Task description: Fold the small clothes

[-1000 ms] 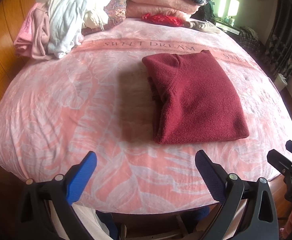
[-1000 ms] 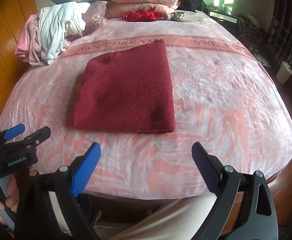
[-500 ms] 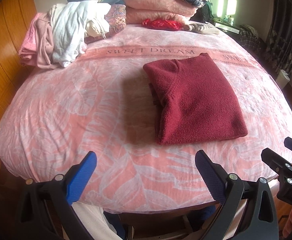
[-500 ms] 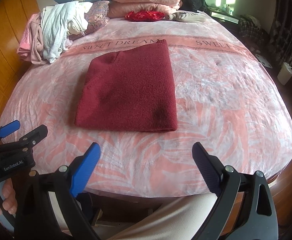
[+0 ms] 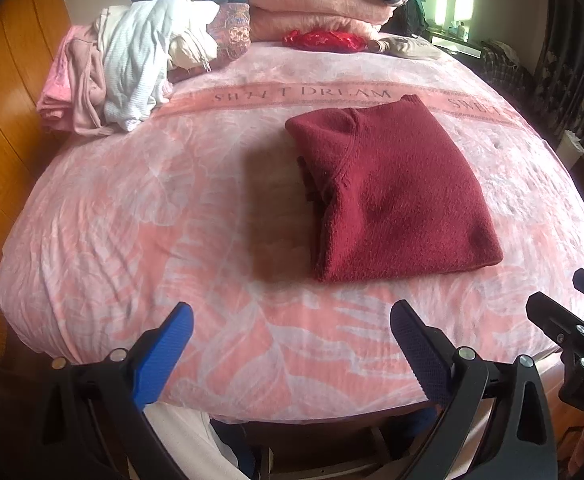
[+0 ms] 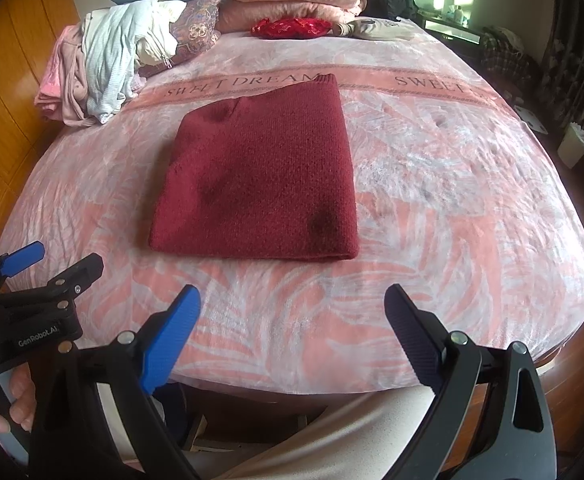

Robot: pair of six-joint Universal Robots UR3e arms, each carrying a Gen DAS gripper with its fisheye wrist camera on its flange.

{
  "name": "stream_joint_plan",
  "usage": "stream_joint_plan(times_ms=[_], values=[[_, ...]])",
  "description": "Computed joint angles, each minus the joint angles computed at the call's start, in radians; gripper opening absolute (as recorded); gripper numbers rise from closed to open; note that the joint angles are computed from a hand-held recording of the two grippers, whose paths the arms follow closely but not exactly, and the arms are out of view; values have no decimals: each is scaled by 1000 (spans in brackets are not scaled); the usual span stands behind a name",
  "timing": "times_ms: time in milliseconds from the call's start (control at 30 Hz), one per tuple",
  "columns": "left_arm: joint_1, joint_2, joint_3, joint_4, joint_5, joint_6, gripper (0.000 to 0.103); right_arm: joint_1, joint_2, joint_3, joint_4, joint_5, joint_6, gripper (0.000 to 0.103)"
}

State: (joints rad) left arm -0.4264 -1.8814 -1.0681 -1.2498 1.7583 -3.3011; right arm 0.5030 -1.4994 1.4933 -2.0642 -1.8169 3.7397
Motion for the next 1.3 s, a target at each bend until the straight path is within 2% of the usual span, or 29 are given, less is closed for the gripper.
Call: stream_joint_plan(times_ms=[1300], values=[[12, 3, -38, 33, -3, 38, 99, -24, 9, -2, -9, 25, -33, 94]])
